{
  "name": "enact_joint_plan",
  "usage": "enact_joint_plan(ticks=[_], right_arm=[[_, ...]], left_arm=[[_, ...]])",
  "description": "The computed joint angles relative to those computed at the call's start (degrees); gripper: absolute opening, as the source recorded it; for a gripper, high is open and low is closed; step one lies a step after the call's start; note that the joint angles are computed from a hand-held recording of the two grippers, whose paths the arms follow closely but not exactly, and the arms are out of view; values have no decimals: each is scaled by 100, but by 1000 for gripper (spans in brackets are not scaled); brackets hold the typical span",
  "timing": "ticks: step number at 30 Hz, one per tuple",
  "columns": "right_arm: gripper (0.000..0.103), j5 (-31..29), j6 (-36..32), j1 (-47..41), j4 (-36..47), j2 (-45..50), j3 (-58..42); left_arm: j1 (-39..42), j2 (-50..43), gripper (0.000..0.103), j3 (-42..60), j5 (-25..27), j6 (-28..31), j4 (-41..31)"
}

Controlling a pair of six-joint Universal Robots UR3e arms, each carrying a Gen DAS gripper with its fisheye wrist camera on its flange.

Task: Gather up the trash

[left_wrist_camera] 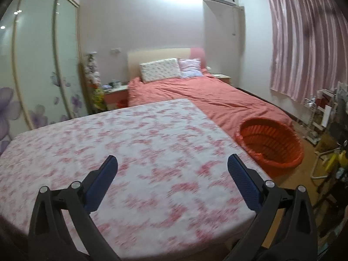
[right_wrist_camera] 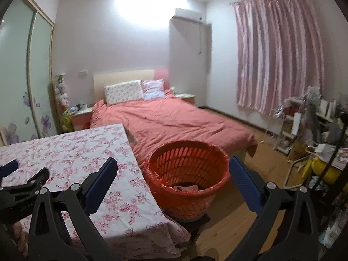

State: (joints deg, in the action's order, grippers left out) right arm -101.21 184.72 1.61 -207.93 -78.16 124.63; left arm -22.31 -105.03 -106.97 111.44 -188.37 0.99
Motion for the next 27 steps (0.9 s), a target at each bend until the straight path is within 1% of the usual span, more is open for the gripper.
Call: enact_joint_plan(ticks=[3,7,8,10,12,15,16,19,21,23,27], right_arm=[[101,-588,167,425,-308,178,32],[101,-823,371,735,109,35,62],[101,-979,429,833,284,28,6],[101,-1529,481,1158,433,173,-150],[101,-1771,591,1338,500,233,-164],[101,-1752,924,1374,897,92,-108],[101,-1826,1027,1392,1046,84,-151],[101,-2219,1202,1566,1181,170,-189],[101,-2614,1317,1754,1258,286,-245],[101,-2888,1389,1891,1363,336,-306],[101,-3113,1449,2000,1377,371,-249]], left_arm=[[-83,277,99,-521,383,-172,242],[-178,594,99,-978,885,-446,288],[-202,667,99,-1081,1004,-521,297],[-251,805,99,-1279,1182,-618,350],[-294,916,99,-1402,1297,-688,307],[-300,1070,99,-1586,1257,-737,303],[-288,1136,99,-1657,1219,-773,292],[-287,1220,99,-1755,1204,-876,243],[-302,1243,99,-1771,1211,-922,203],[-332,1268,99,-1790,1221,-959,180],[-368,1266,99,-1787,1256,-977,156]])
